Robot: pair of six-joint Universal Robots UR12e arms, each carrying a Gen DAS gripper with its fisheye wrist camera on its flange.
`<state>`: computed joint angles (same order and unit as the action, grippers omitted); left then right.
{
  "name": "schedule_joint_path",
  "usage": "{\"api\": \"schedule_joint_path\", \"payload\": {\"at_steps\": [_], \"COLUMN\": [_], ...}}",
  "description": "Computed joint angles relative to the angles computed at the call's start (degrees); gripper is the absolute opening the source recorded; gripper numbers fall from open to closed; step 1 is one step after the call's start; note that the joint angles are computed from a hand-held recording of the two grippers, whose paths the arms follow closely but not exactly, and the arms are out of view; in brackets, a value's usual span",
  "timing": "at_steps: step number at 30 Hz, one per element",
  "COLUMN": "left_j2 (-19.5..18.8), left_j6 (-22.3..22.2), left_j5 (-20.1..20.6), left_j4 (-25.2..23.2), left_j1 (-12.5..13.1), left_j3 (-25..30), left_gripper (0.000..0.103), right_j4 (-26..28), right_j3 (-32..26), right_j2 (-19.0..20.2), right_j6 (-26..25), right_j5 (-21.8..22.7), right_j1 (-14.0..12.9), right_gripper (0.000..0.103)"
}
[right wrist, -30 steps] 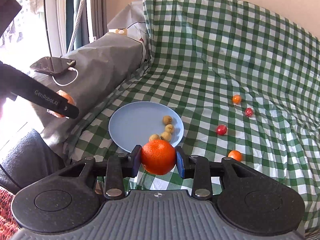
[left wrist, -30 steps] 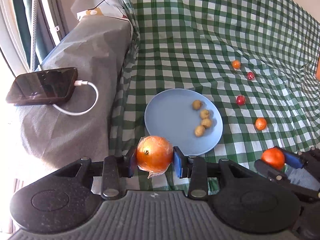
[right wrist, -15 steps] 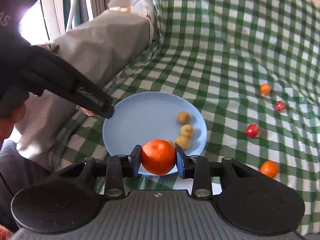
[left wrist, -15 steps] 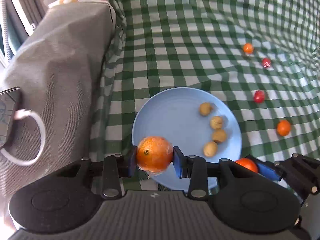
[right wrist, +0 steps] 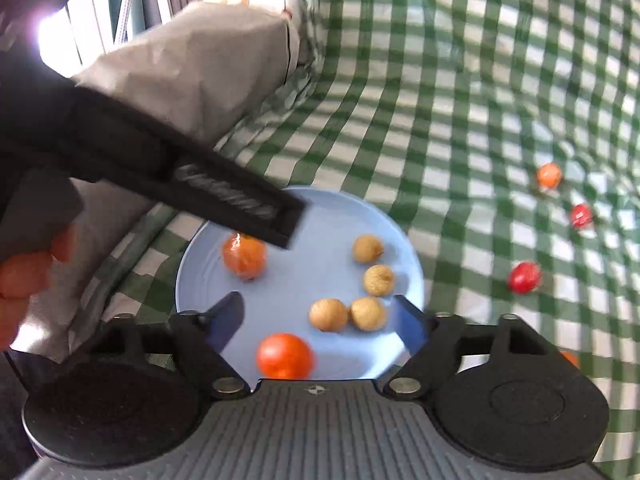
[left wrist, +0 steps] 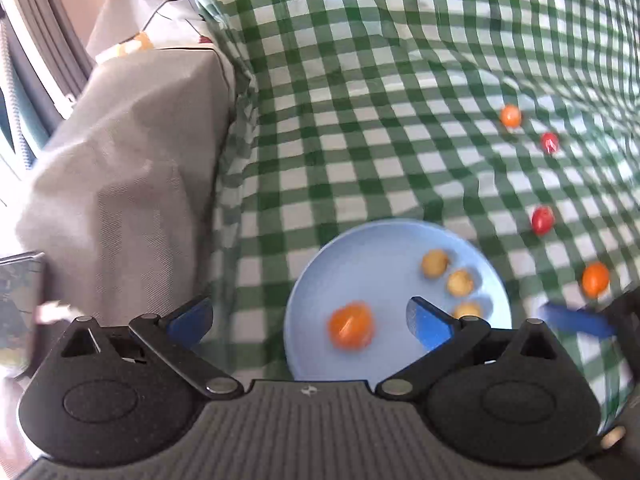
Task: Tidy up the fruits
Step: 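Open the right tool over the plate while the left tool releases its tangerine, then lift both open tools away from the plate toward the remaining fruits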
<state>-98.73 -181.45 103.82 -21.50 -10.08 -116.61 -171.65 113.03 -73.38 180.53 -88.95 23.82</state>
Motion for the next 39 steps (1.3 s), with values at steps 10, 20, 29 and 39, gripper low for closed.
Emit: {"api": "schedule_joint_path", "payload": {"at_steps": [10, 20, 29, 39], "left_j2": [12.2, 17.2, 19.9, 21.1], "left_j6": [-9.7, -10.9, -10.4, -10.7], "left_j5": [1.7, 4.8, 7.3, 7.7], "left_j4": [-10.0, -7.5, -4.4, -3.4], "left_j1": [-1.1, -4.6, -7.1, -7.4], "left_j3": [-8.0, -11.1, -12.6, -13.3], "left_gripper": [0.103, 0.103, 0.103, 0.103], "right_j4": [3.5, -6.4, -10.9, -13.5], "right_j3": [9.0, 13.0, 14.9, 15.4], "right_j2": [-10.9, -14.4, -16.5, -16.8], "right_j6": [2.8, 2.4, 3.3, 2.7], "right_j5": [-4.2, -10.2, -13.1, -14.9], "right_j1": [1.4, 3.8, 5.3, 6.6], "right_gripper": [0.097, 0.098, 0.099, 0.1]}}
